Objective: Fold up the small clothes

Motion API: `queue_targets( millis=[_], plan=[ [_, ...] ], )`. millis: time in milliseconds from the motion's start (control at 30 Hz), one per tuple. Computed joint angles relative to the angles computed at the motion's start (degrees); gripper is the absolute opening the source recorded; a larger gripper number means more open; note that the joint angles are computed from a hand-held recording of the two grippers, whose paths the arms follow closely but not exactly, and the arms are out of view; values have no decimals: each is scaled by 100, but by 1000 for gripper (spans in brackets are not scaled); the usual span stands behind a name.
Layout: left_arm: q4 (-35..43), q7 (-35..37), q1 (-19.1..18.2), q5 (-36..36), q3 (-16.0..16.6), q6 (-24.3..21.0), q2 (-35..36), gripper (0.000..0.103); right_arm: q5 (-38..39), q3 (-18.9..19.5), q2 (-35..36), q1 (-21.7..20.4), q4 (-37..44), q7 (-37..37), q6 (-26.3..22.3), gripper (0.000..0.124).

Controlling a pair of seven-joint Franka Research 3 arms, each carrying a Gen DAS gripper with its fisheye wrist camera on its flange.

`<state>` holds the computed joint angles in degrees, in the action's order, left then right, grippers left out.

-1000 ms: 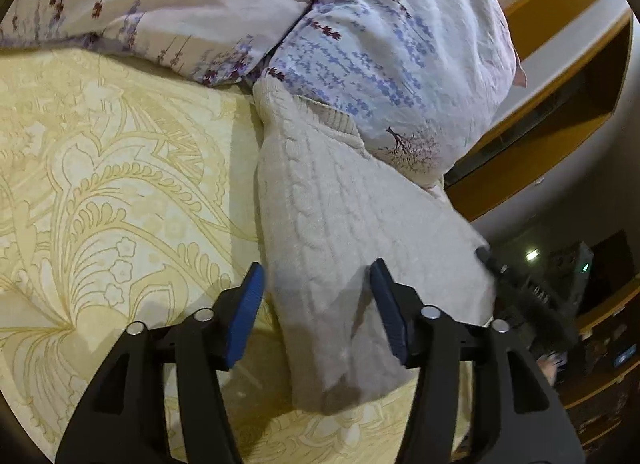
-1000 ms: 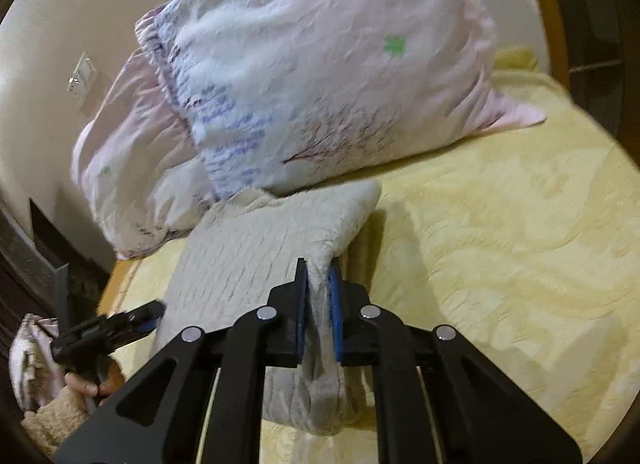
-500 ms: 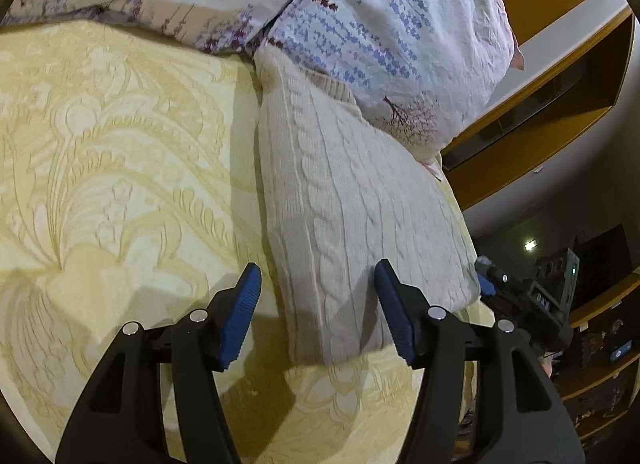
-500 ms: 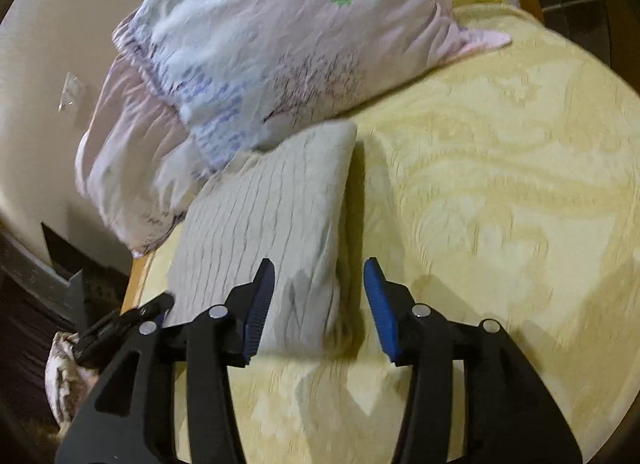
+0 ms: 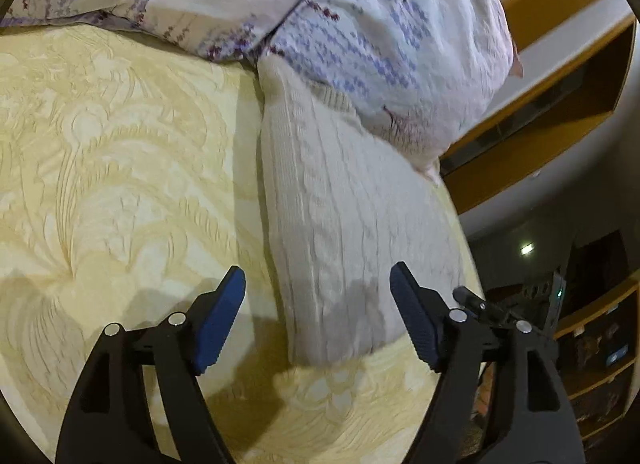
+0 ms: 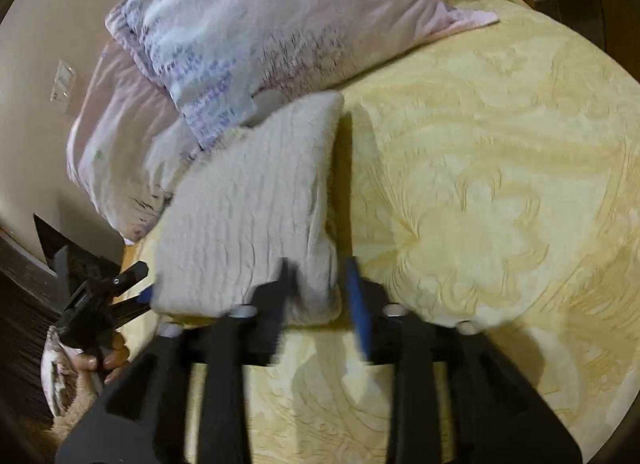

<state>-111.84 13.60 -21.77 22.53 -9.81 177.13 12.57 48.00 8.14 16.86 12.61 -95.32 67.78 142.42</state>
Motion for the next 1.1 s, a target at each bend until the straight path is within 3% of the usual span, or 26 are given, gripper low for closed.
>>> queue_targets(
  millis=[67,233,367,567,767,933,1000,1100],
  plan=[
    [91,556,423,-464,-423,-57,73,77,358,56,94,-163,257,-135,-256,76],
    [597,2256,1443,-1951,-1584,-359,528,77,354,41,1042,-357,1754,609,-1359,81],
    [1012,2614,1336,-2278,-1452,-599,803,77,-6,118,1902,-383,2975,1246,-1829,81],
    [1578,3245,1350,-2812,-1557,-812,1261,77,-675,272,3074,-299,4682,1922,-2530,80],
    [1800,3681,1494,-3249,-1788,-629,1563,76,-720,567,3558,-341,5304,1832,-2844,64],
    [1680,3792,1510,-3312,-1828,-404,1559,68,-723,654,3769,-291,5584,1765,-2955,51],
    [1615,3881,1676,-3425,-2042,-230,1619,59,-637,712,3785,-306,5539,1756,-2952,42],
    [1466,3923,1879,-3442,-2306,80,1626,45,-341,789,3343,-407,4728,1452,-2499,30]
  ],
)
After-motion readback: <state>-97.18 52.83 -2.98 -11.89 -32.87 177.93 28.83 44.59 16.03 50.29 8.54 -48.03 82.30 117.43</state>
